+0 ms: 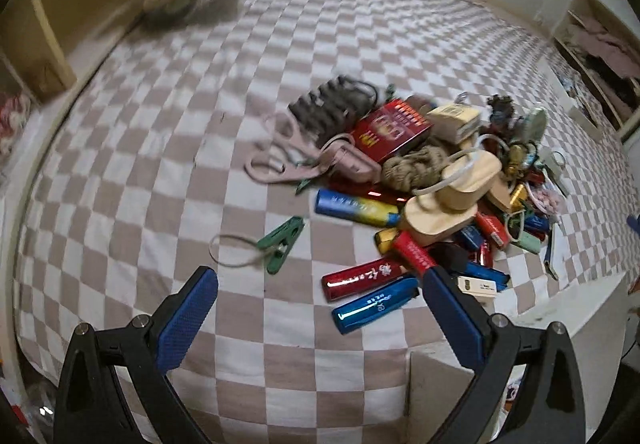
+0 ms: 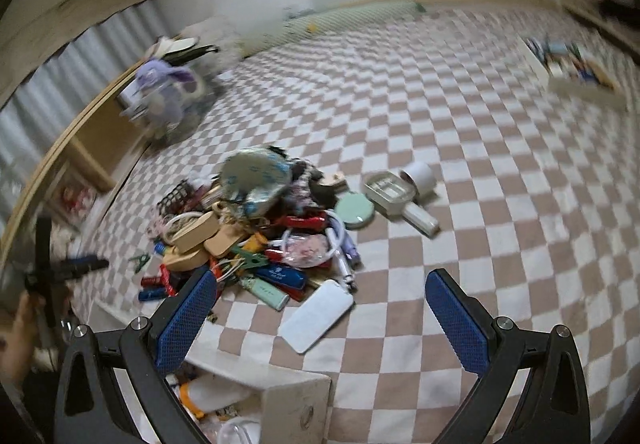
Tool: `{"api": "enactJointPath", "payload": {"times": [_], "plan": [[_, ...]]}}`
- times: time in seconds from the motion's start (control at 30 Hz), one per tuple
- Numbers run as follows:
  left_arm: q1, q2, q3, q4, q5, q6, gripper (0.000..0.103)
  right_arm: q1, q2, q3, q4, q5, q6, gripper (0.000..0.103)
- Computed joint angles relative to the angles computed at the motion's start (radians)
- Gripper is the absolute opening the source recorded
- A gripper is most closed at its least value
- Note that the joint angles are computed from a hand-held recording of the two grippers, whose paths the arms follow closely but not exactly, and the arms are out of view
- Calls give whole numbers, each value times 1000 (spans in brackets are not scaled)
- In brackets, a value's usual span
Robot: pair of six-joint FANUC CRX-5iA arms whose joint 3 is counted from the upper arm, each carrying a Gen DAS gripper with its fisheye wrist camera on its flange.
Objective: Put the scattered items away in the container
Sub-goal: 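Close the left gripper on the green clothespin while the right approaches the white fan base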
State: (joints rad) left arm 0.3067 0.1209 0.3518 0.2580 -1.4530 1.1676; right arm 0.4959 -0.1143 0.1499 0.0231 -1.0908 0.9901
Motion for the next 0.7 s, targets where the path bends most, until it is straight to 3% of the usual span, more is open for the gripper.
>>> {"api": "enactJointPath", "payload": {"times": [0.2, 0.33, 0.5, 0.57, 0.7], "plan": [[-7, 25, 18, -34, 16, 13, 100, -101, 50, 44, -109, -52, -44, 103], [-26, 45, 38, -99, 34, 8, 88, -159, 83, 74, -149, -80, -51, 103], [-43, 63, 47, -155, 47, -1, 83, -219, 136, 112, -144, -97, -43, 103], [-45, 69, 48, -166, 49, -11, 76, -261, 162, 137, -195, -113, -43, 103], [-48, 82, 52, -186, 51, -14, 75, -329, 216, 185, -308, -137, -70, 103]]}}
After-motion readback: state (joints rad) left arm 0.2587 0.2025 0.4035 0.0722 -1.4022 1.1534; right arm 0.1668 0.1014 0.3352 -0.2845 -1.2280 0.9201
